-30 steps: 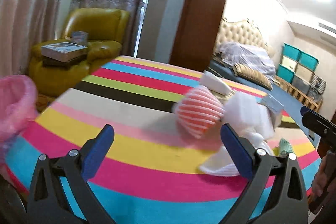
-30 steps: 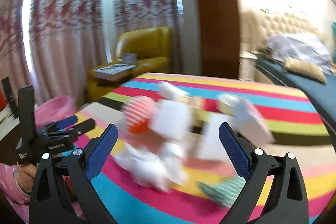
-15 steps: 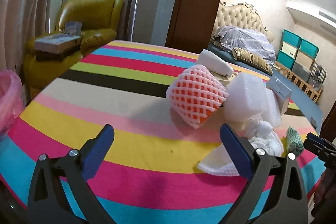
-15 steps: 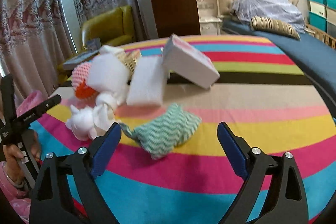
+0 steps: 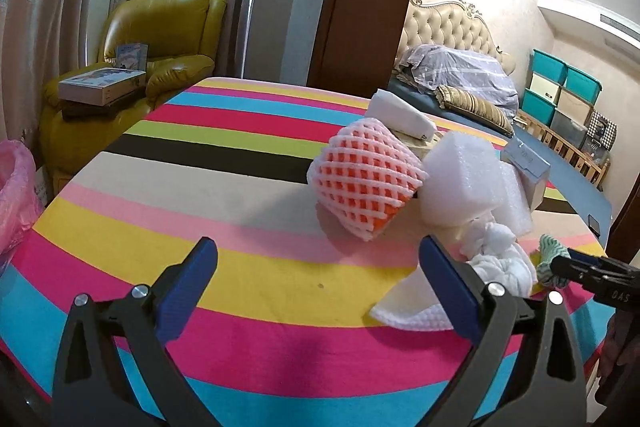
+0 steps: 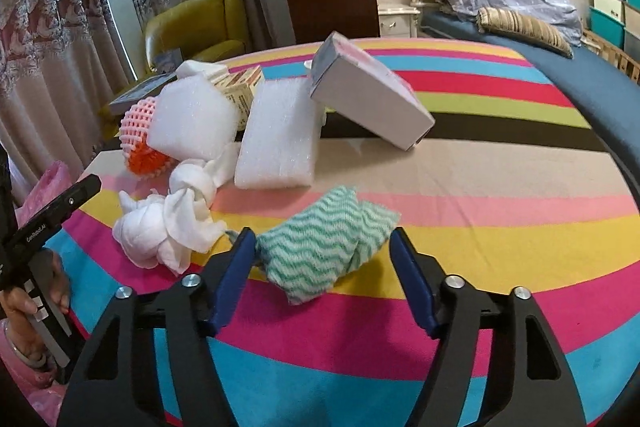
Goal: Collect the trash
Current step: 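Grasp the green-white cloth with the right gripper while the left grasps a white foam block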
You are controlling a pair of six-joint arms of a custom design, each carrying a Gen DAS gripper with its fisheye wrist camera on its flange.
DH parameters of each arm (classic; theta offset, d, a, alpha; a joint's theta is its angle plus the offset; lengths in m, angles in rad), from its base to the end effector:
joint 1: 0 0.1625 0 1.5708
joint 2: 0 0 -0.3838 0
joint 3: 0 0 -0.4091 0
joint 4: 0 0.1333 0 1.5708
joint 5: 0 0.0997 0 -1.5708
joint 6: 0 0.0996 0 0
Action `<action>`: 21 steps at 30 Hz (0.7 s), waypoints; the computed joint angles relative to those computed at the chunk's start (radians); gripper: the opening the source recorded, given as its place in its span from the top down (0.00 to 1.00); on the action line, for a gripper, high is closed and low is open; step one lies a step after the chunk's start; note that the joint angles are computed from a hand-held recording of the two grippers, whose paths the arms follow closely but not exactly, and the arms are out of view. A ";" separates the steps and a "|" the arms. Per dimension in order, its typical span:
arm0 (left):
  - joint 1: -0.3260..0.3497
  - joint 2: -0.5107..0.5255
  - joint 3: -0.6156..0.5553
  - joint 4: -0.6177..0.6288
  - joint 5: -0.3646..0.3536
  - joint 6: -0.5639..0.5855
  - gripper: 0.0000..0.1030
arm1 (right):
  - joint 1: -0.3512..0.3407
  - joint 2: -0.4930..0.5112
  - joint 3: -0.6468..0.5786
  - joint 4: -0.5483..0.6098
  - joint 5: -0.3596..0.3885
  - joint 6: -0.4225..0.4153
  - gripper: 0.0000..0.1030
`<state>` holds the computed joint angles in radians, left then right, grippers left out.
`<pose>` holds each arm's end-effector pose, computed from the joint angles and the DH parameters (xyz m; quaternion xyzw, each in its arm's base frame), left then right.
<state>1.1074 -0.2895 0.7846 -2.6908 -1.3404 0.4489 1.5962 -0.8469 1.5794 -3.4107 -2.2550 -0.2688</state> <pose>-0.2472 -0.8439 0.0574 0.3847 0.8642 -0.3061 0.1072 0.0874 -0.6700 0.2312 -0.0571 -0.8185 0.4571 0.3434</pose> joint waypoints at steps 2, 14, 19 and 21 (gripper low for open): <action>-0.001 -0.001 0.003 -0.002 0.002 0.000 0.06 | -0.004 -0.007 0.009 0.011 0.020 0.007 0.47; -0.006 0.003 -0.001 -0.002 0.024 0.008 0.06 | 0.002 -0.010 0.035 -0.081 0.089 -0.068 0.70; -0.019 -0.004 0.022 -0.038 0.033 0.012 0.06 | 0.011 -0.009 0.043 -0.160 0.088 -0.122 0.70; -0.029 -0.006 0.026 -0.026 0.023 0.041 0.06 | 0.007 -0.013 0.051 -0.177 0.093 -0.115 0.70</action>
